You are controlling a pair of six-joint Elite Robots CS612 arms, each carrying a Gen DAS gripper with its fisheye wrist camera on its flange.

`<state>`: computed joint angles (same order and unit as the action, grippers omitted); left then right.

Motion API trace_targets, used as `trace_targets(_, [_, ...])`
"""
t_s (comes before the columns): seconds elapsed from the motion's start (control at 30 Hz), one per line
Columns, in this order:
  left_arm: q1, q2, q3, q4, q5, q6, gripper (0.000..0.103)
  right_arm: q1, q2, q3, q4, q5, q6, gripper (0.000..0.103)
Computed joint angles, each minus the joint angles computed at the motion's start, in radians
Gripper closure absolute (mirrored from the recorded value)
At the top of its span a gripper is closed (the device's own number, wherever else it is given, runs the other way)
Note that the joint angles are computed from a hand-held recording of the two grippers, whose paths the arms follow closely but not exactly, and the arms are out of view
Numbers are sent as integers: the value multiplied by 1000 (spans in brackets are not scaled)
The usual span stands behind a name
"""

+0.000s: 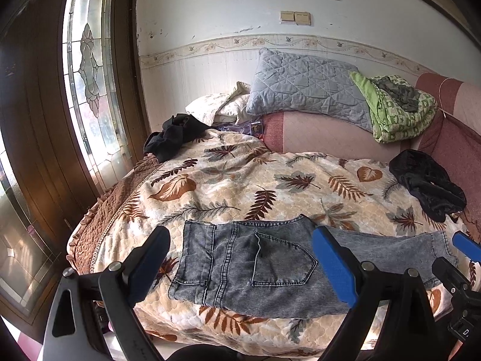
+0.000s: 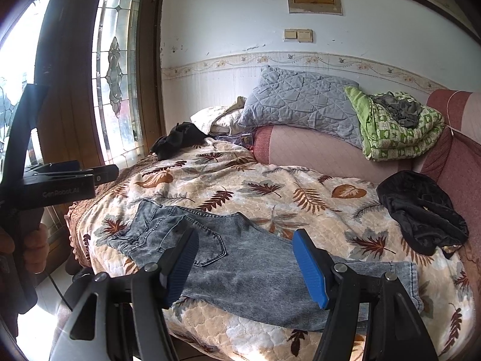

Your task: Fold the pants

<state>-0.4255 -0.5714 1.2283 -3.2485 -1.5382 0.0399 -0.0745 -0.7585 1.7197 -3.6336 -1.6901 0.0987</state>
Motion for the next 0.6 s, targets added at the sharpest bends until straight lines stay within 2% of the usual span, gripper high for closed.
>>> trace_targets(0.6, [10,6,-9,-3,32,-12,8,5,3,-9,10,6,3,34])
